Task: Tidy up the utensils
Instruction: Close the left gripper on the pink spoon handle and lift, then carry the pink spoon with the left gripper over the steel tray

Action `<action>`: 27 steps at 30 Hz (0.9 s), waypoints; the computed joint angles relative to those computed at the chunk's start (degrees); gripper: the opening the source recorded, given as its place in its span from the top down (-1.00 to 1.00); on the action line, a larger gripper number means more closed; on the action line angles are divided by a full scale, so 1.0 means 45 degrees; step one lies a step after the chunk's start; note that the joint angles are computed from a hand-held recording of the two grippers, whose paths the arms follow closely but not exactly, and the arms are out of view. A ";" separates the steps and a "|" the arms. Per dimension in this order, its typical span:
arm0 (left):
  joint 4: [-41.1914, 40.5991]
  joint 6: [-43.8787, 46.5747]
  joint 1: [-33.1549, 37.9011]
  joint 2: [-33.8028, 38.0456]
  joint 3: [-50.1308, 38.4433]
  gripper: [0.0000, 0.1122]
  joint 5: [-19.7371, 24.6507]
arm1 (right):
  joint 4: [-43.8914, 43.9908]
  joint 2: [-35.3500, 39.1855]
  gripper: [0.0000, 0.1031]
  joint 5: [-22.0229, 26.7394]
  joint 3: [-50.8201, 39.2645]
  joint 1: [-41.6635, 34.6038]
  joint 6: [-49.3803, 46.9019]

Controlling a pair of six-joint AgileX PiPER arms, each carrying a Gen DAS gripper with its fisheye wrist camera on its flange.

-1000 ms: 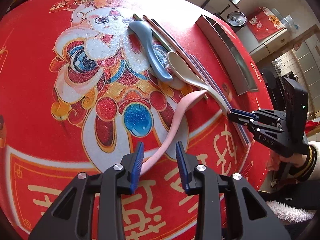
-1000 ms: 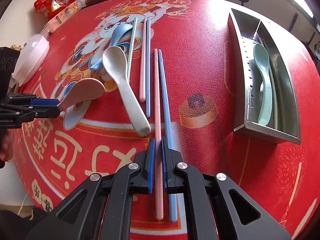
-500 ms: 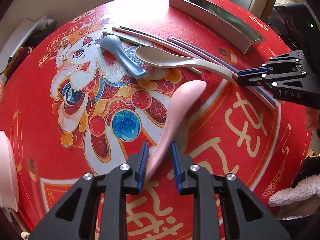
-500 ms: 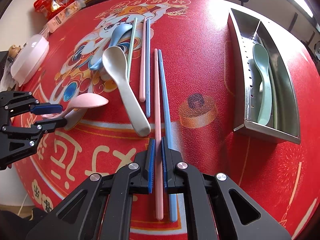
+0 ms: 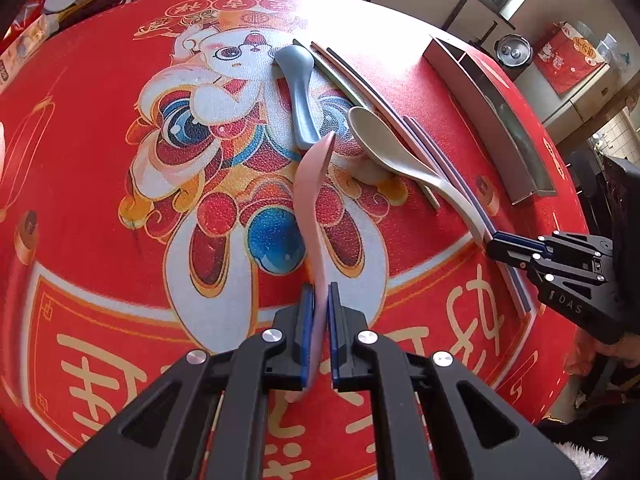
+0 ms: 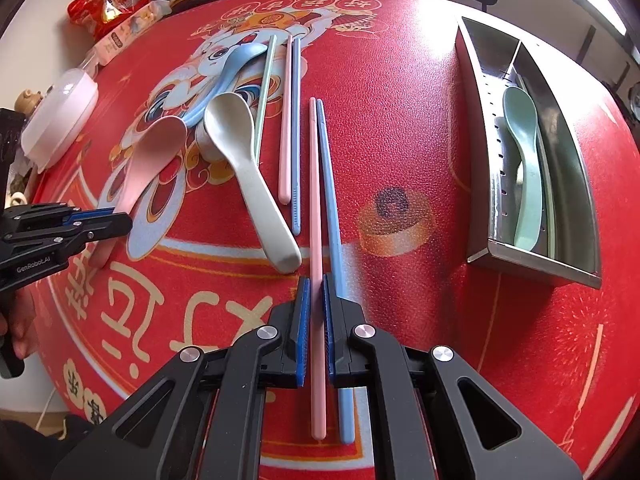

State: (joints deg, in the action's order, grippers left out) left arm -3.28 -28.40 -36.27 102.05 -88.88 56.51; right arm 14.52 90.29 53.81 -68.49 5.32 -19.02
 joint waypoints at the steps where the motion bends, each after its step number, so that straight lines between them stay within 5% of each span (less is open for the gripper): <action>1: -0.0043 -0.0172 0.0029 -0.0078 0.0148 0.85 -0.0157 | -0.0055 0.0002 0.88 -0.0007 -0.0009 0.0033 0.0032; 13: 0.0563 -0.1480 -0.0302 -0.0698 0.1158 0.88 -0.1157 | -0.1208 0.0041 0.88 0.0077 -0.0252 0.0710 0.0668; 27: -0.0124 -0.2788 -0.0685 -0.2225 0.1887 0.89 -0.1485 | 0.1979 -0.1093 0.88 0.0857 0.0460 -0.1541 -0.0777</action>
